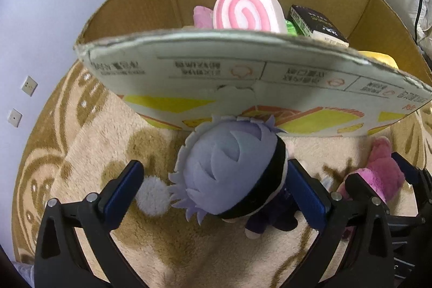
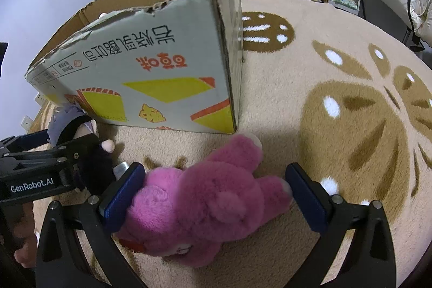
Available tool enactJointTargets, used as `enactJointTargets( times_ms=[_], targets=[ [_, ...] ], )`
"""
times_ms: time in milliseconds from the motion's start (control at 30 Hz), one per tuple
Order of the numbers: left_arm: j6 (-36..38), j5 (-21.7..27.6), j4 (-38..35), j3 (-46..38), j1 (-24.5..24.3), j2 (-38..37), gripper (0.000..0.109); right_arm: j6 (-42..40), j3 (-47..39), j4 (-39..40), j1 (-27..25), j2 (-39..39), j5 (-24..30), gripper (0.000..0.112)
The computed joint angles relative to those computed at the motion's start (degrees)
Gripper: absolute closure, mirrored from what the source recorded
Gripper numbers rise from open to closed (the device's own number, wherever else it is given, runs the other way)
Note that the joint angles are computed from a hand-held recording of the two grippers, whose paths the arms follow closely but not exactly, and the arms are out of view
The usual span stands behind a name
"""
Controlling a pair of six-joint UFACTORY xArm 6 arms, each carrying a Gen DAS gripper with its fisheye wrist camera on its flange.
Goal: Organize soft objects
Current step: 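Close the left gripper on the white-haired doll while the right gripper grasps the pink bear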
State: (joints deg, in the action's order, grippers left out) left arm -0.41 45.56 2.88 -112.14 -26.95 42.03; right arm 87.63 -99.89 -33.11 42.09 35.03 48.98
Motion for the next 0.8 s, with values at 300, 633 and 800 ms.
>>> enactJointTargets(
  times_ms=[300,633,800],
  targets=[
    [5.26,1.01,-5.39,-0.91,0.07,0.55,0.04,-0.18,-0.17,0.91,-0.1,-0.09,0.19,0.009],
    [6.23,-1.15,-5.87,1.29,0.16,-0.39,0.045,3.93,3.81,0.29,0.02,-2.89,-2.75,0.018],
    [5.48,-2.07,-5.14,2.98,-0.24,-1.44,0.044,5.6,5.68,0.46,0.13,-4.37,-4.2,0.037]
  ],
)
